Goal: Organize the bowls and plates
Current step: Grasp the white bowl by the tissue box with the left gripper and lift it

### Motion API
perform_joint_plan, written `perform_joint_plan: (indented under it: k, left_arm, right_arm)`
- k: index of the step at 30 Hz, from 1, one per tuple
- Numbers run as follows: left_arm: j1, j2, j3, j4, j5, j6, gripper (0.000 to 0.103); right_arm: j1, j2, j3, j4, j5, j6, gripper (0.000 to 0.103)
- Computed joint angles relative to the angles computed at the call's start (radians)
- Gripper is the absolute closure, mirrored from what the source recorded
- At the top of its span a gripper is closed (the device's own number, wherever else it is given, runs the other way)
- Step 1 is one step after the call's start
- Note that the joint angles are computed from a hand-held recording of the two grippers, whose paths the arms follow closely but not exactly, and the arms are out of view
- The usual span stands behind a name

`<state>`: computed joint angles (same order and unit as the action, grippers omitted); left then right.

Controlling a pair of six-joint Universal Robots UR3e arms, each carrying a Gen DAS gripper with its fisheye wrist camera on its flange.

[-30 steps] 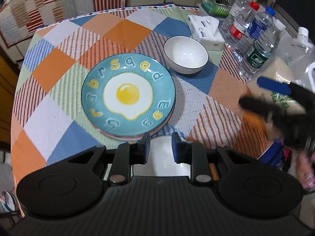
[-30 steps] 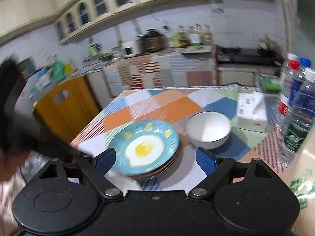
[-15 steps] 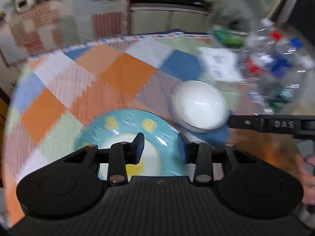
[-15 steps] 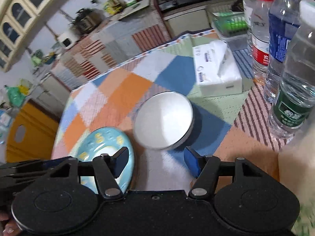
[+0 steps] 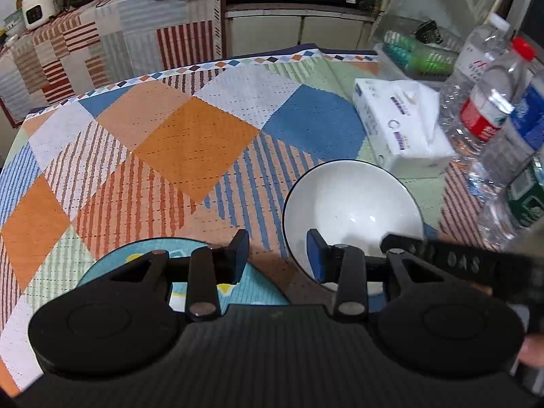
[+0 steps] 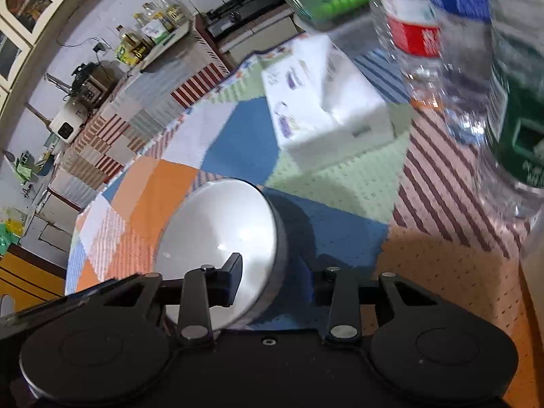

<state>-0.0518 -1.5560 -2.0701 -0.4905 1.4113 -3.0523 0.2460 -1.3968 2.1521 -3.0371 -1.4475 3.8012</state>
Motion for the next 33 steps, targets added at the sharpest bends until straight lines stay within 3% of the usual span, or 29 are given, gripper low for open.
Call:
perform_joint_plan:
  k: [5,8,10,14,21,25,28,33]
  left_arm:
    - [-0.044,-0.044,-0.009,0.073,0.028,-0.002,0.068]
    - [-0.046,-0.035,-0.025,0.064,0.006,0.024,0.080]
    - [-0.047,-0.029,-0.041,0.073,-0.004,0.048,0.088]
    - [-0.028,0.009,-0.041,0.014,-0.034,0.058,0.091]
    - [0.091,0.234,0.012,-0.415,-0.173,0.130,0.090]
    - [0.135,0.378,0.038,-0.632,-0.182,0.148,0.090]
    - [0.206,0.489,0.068,-0.812,-0.215,0.230,0.090]
    - [0.415,0.662,0.165,-1.181,-0.289,0.452,0.091]
  right_arm:
    - [-0.004,0.025,0.037,-0.081,-0.004,-0.023,0.081]
    - [-0.014,0.014,0.036,-0.055,-0.009,-0.052,0.087]
    - [-0.056,0.010,0.059,-0.060,0.064,-0.045,0.095]
    - [-0.094,0.008,0.085,-0.066,0.136,-0.014,0.094]
    - [-0.132,-0.181,0.159,0.100,0.231,-0.044,0.093]
    - [-0.157,-0.334,0.238,0.185,0.303,-0.052,0.093]
    - [-0.123,-0.431,0.236,0.283,0.302,-0.053,0.092]
    - [-0.038,-0.560,0.220,0.374,0.275,-0.032,0.091]
